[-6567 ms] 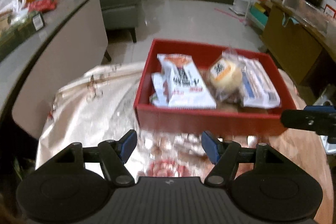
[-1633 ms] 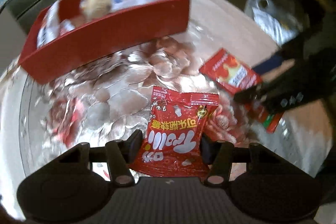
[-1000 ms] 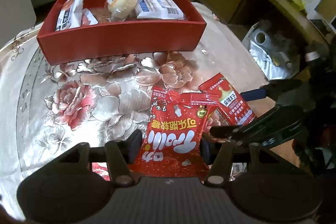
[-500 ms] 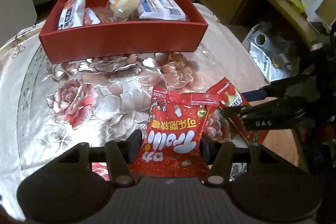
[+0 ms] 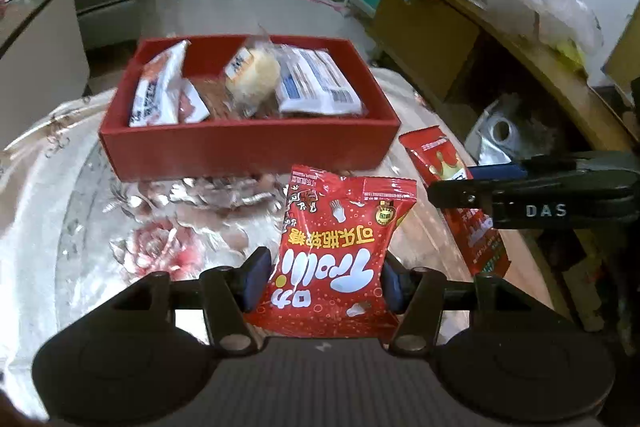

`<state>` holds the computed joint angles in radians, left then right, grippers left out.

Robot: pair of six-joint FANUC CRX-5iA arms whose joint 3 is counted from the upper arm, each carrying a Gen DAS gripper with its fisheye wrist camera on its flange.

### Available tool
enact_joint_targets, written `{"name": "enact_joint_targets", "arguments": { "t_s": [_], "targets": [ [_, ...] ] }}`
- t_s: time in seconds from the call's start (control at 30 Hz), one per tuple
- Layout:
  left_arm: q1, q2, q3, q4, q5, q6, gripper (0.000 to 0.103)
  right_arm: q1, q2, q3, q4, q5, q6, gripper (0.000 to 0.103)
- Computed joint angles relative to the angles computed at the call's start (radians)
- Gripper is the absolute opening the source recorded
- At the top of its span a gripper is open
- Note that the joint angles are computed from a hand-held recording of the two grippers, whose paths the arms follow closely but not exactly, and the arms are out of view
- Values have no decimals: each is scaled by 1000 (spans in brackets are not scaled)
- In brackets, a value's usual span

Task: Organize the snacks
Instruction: 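Lift both red packets and carry them over the red tray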

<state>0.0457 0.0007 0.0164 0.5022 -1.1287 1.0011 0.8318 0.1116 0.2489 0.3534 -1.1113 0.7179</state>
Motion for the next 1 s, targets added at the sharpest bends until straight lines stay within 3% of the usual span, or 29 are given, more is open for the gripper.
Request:
{"name": "enact_joint_targets", "arguments": {
  "t_s": [0.2,0.67,1.0],
  "targets": [
    [-4,-22,-16,-16,74,13,49,-2,3,16,11,45,4,57],
    [-36,-14,5,-41,157,33,49,-11,25,57,31,103,11,57],
    [-76,69,108,-93,247,108,49,-47,78,129,27,132,33,57]
  ]
}}
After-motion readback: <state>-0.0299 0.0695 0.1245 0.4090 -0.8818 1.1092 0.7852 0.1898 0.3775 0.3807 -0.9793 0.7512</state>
